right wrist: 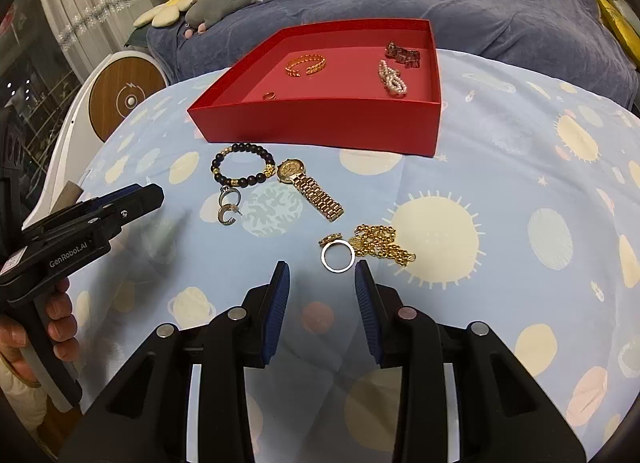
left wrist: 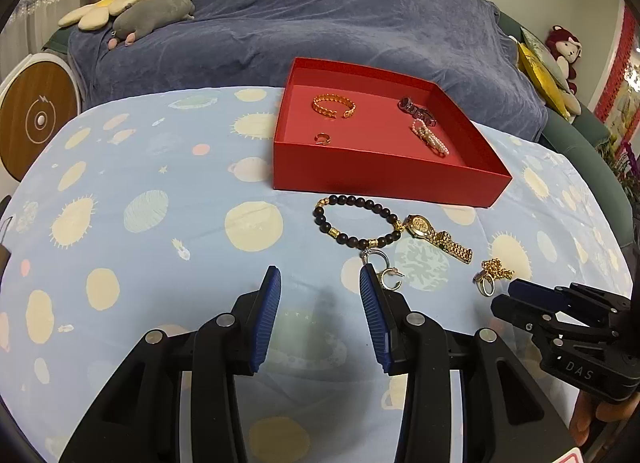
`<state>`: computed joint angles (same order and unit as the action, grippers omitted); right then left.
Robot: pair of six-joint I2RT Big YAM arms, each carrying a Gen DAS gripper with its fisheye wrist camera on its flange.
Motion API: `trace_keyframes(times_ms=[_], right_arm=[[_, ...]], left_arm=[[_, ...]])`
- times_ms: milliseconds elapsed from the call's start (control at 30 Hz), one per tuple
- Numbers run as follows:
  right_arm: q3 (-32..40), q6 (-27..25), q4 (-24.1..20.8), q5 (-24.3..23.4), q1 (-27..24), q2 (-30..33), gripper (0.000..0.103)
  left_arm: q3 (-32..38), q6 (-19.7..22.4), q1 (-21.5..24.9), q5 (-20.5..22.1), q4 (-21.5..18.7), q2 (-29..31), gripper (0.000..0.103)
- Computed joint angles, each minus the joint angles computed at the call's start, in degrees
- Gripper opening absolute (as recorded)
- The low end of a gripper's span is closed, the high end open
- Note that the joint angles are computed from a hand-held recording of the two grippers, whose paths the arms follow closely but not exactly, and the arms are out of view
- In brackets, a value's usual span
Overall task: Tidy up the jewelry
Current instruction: 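Withdraw both tools from the red box, then grasp gold ring with chain using right tool while left tool approaches silver hoops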
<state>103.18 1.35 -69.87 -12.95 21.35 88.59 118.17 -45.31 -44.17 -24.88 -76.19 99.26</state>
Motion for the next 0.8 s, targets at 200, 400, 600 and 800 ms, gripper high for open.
trace_keyframes(times_ms=[200, 400, 600, 800], right_arm=[[1.24, -0.48, 0.93, 0.7, 0.17, 1.47, 0.034], [1.37, -1.08, 0.95, 1.11, 0.33, 2.17, 0.034], [1.28, -1.83, 1.13, 1.3, 0.92, 2.46, 0.031], [1.52, -1.3, 1.22, 1.2, 0.82, 2.72, 0.029]], left_arm=[[-0.25, 0.14, 0.18, 0.86, 0.06, 0.32, 0.039], [-0.72, -0.25, 0.07, 1.48, 0.24, 0.1, 0.039], [-0.49, 0.05, -0.09, 1.71, 0.25, 0.34, 0.039], [-0.58, -0.2, -0.06, 1.97, 0.35, 0.35, 0.039]])
